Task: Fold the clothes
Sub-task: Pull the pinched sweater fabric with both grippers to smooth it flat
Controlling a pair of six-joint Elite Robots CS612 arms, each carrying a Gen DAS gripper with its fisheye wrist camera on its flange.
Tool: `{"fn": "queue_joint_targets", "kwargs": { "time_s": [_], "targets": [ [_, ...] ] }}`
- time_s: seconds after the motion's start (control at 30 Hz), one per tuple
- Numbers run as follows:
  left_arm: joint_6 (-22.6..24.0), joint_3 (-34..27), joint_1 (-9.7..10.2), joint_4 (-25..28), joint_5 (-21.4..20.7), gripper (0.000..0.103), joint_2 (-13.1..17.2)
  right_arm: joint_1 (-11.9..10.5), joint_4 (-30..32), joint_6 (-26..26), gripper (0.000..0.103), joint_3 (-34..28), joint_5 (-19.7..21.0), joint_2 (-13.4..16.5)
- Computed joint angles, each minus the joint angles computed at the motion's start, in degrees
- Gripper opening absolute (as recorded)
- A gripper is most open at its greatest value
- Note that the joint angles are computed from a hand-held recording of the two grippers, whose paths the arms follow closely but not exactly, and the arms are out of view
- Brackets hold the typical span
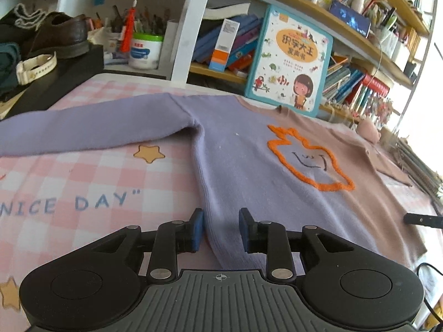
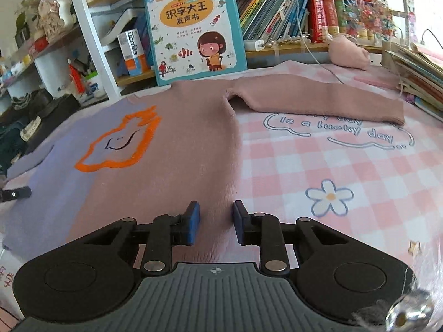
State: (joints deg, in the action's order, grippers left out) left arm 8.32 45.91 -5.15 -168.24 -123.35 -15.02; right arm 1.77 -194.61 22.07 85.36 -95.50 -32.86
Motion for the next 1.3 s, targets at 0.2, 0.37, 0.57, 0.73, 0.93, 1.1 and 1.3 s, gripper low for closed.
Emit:
{"fn": "queue_joint_targets", "kwargs": {
  "time_s": [0.2, 0.37, 0.57, 0.73, 0.93, 1.1, 1.3],
  "targets": [
    [-2.3, 2.9, 0.06, -6.2, -0.2, 0.024, -0.3, 1.1, -3.8, -3.2, 0.023, 0.1, -3.7, 1.0],
    [-1.8, 3.6, -0.08, -6.8, -1.2, 0.006, -0.5, 1.7, -4.8, -6.3, 0.01, 0.3, -5.5, 1.3],
    [4.1, 6.5, -0.64, -4.9, -6.6, 0.005, -2.1, 3.8, -2.7, -9.8, 0.01, 4.5, -15.6, -1.3],
    [6.9, 8.8, -0.92, -5.3, -7.9, 0.005, -3.1, 4.2, -4.4, -5.3, 0.01, 9.6, -17.4, -3.5],
    [4.3, 10.9, -0.05, -6.9, -6.5, 0.005, -4.1, 3.5, -6.5, -3.3, 0.01, 8.8, -13.0, -2.8],
    [2.8, 12.1, 0.63, -7.8, -6.1, 0.005, -4.7, 3.7, -7.2, -4.3, 0.011, 8.1, -11.1, -2.3],
    [0.6, 10.3, 1.02, -7.4, -6.8, 0.005, -3.7, 3.4, -8.0, -1.9, 0.011, 8.9, -8.9, -2.6]
  ]
}}
